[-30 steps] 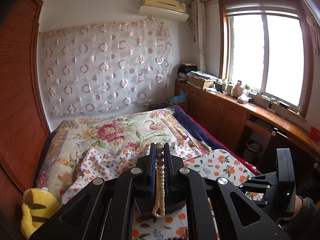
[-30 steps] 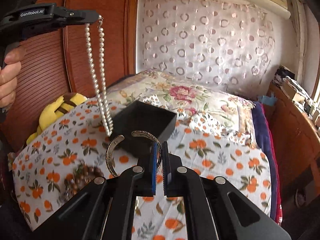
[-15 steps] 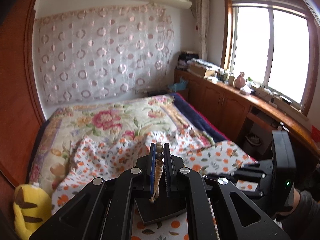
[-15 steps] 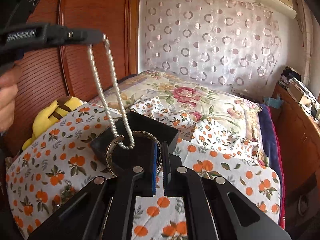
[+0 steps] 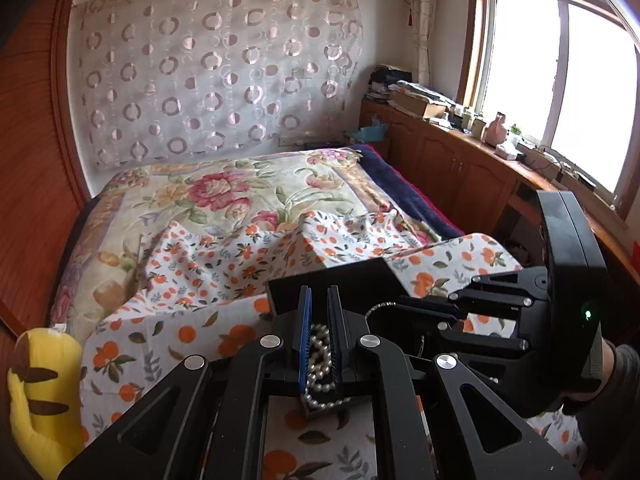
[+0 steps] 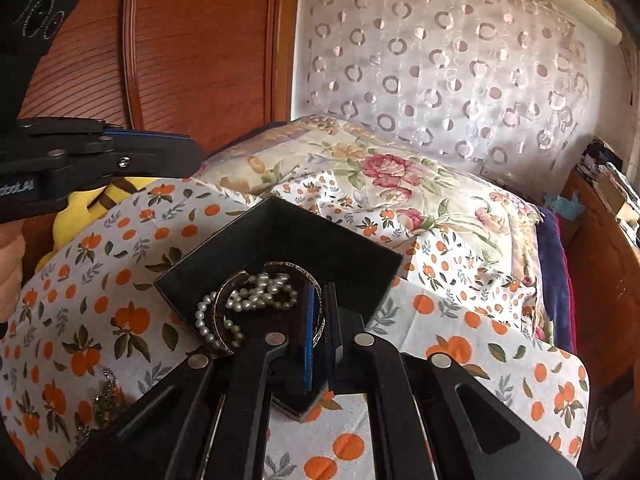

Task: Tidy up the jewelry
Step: 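Carry the pearl necklace and silver bangle into the black box and open both tools, then return to the pile and grasp the dark wooden bead bracelet with the right tool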

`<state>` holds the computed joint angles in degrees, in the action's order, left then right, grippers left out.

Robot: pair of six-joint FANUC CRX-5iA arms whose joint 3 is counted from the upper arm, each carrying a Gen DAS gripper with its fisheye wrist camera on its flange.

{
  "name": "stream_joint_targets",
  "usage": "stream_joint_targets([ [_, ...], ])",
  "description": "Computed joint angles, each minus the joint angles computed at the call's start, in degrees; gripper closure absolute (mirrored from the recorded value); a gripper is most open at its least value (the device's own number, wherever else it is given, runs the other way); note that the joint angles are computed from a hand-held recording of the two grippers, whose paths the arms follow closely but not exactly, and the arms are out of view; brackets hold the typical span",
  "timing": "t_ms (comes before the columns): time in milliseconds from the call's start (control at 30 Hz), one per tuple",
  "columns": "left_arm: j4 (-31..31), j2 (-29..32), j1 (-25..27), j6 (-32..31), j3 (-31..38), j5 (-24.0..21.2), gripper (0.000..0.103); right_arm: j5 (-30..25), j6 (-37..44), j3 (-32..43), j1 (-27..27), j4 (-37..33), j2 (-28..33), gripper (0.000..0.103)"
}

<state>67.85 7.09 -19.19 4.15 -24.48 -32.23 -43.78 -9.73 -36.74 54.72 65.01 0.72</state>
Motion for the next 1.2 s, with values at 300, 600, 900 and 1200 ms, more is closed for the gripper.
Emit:
stream_joint_targets([
  [300, 0.3, -3.2, 2.2, -2.3, -5.1, -0.6, 0.095, -1.3, -1.3, -0.4, 1.5, 0.6, -1.2, 0.092],
  [600, 1.6, -8.0, 3.7, -5.6, -11.6, -2.0, 0.095, -8.4, -7.0, -2.8, 9.1, -0.2, -4.2, 0.092],
  [900, 2.2, -12.1, 5.1, -8.3, -17.3, -3.1, 0.095, -13.2, -12.9, -4.0, 16.0, -1.9, -4.5, 0.092],
  [1200, 2.9, -16.5, 8.3, -10.9, -22.7, -4.5, 0.088, -12.6, -16.0, -2.7, 19.5, -3.9, -2.1, 0.092],
])
